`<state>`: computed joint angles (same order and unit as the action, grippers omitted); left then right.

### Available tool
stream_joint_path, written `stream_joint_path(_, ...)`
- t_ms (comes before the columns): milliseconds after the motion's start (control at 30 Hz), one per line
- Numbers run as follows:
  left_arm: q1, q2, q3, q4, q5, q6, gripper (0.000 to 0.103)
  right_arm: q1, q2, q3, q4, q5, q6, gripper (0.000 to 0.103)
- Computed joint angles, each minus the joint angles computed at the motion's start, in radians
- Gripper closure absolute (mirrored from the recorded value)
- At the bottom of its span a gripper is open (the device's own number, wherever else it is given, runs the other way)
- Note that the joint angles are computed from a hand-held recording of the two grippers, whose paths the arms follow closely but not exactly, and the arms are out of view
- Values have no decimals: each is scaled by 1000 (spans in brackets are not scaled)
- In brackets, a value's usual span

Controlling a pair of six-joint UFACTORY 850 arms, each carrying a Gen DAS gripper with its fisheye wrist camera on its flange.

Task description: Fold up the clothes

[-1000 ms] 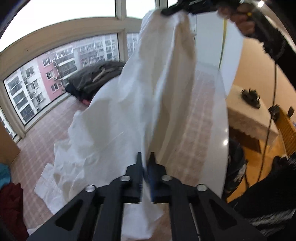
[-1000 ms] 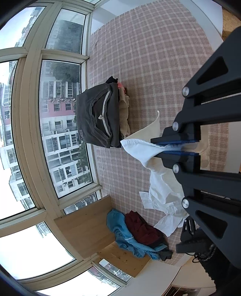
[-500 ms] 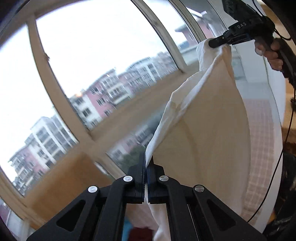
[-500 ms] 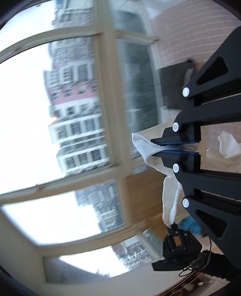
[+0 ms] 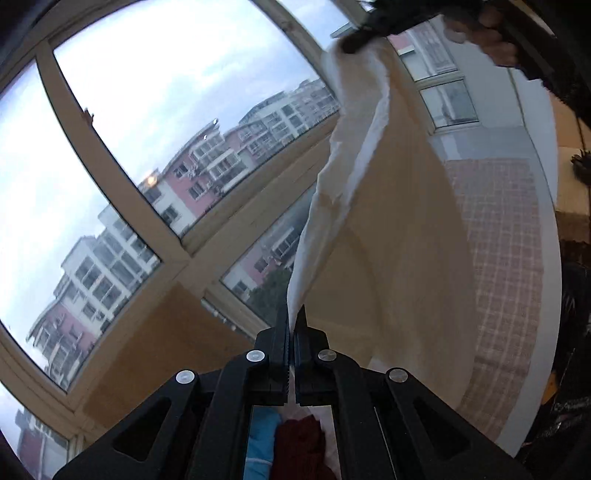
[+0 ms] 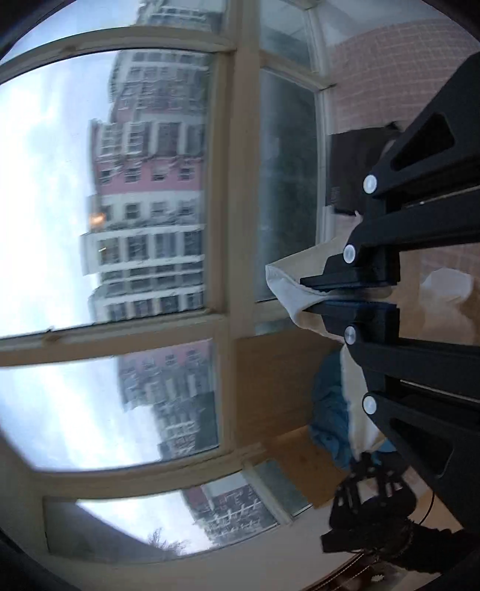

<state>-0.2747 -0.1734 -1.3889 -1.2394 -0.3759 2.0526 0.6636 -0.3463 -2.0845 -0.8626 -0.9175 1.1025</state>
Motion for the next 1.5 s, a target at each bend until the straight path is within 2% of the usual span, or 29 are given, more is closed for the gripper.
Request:
stream_joint_path(100, 13, 31, -31, -6, -22, -25, 102, 35, -13, -84, -65, -24, -1, 98)
stream_joint_path(233, 47, 80, -21, -112, -85, 80, 101, 91, -24, -136, -193, -74, 11, 98)
stream_joint_path(333, 63, 54, -48, -36, -119, 1, 99, 75, -40, -120, -157, -98, -10, 98)
stream_joint_path(467, 74, -82, -96, 119, -182, -170, 100, 9, -16, 59, -65, -29, 49, 98)
stream_joint_path(567, 80, -215, -133, 213, -265, -295, 100, -51, -8, 215, 2, 39, 118, 98)
stream_joint_path(667, 58, -343, -179, 297, -274, -409, 100, -118, 1, 347, 99, 130, 174, 98)
stream_joint_path(733, 44, -433, -228, 358, -292, -503, 97, -142, 3, 403, 127, 153, 201, 98)
stream_joint_path(800, 24, -469, -246, 383, -296, -544, 91, -154, 38, 473, 134, 164, 226, 98)
stream_joint_path(867, 16, -467, -231, 350, -289, -505, 72, -163, 85, 531, 141, 174, 234, 98)
stream_joint_path(933, 7, -452, -206, 320, -260, -469, 63, -160, 115, 560, 129, 166, 238, 98)
stream_joint_path(1067, 9, -401, -106, 228, -178, -360, 53, -153, 139, 568, 124, 159, 217, 98)
stream_joint_path(1167, -3, -384, -65, 226, -139, -370, 52, -146, 136, 557, 129, 150, 188, 98)
stream_joint_path(1300, -3, -374, -21, 157, -166, -328, 49, -141, 129, 543, 137, 146, 156, 98)
stream_joint_path(1333, -10, -385, -19, 157, -149, -317, 50, -140, 130, 547, 131, 149, 160, 98)
stream_joint_path(1400, -22, -399, -21, 227, -112, -382, 90, -138, 134, 555, 117, 153, 172, 98)
stream_joint_path(1433, -25, -403, -18, 280, -95, -448, 101, -137, 136, 562, 105, 152, 184, 98)
stream_joint_path(1500, -19, -392, -17, 305, -92, -491, 103, -138, 151, 584, 84, 169, 222, 98)
